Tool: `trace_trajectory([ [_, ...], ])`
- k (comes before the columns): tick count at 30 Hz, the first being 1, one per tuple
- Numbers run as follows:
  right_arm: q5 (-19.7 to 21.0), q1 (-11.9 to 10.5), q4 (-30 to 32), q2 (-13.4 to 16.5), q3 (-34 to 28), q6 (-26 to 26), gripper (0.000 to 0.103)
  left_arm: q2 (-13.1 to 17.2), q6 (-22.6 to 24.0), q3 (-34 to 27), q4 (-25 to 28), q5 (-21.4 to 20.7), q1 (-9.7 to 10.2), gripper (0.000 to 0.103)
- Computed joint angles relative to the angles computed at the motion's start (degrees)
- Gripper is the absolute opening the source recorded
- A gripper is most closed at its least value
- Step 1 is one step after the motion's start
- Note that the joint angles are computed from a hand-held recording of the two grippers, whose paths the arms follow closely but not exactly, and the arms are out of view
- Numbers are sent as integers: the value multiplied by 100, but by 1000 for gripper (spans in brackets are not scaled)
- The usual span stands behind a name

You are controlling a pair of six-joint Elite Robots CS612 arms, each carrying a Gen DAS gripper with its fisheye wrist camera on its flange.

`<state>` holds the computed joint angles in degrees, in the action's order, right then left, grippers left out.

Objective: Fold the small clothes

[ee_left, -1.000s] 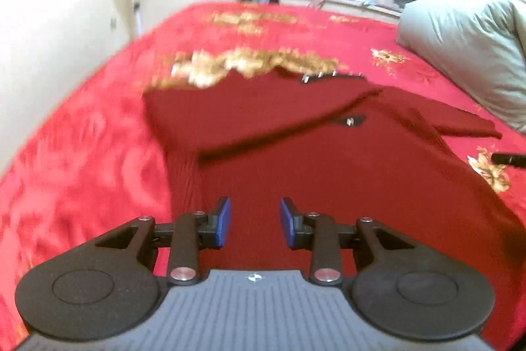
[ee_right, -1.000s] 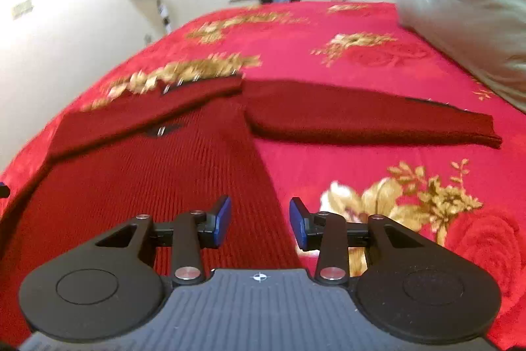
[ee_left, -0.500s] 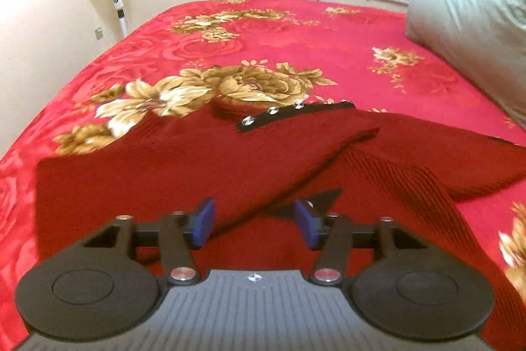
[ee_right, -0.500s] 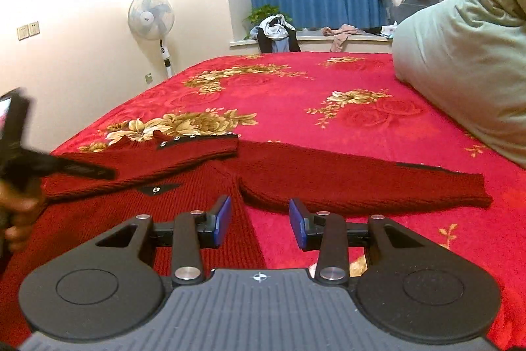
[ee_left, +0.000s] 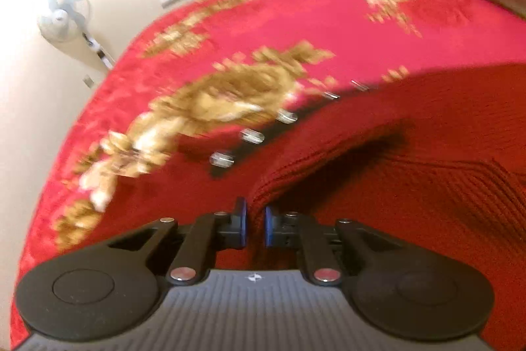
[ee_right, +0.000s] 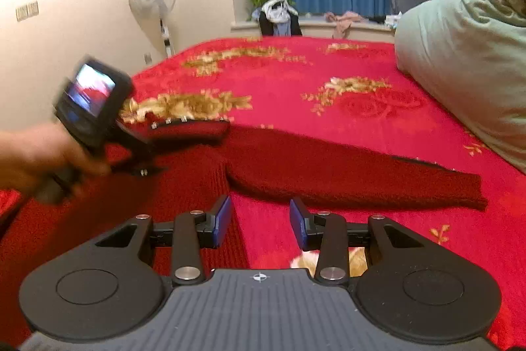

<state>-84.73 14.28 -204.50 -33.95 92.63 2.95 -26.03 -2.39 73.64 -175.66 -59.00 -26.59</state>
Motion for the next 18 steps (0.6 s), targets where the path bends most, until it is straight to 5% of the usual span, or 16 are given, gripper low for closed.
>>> trace_trajectory([
  [3,-129,37,299,-13,-27,-111,41,-363,-257,658,-572,244,183,11],
  [7,-271,90,730,-44,-33,-312,41,-938,-1204,1813,-1113,833,580,11],
  [13,-739,226,1814,-23,-167,-734,41,-1767,-3955,3454,-652,1917,1233,11],
  [16,-704,251,1983,-12,-177,-783,41,-1924,-5164,4030,-799,1724,1535,12],
  [18,-737,272,2035,-5,-184,-793,43,-2055,-6132,4259,-809,893,1844,15],
])
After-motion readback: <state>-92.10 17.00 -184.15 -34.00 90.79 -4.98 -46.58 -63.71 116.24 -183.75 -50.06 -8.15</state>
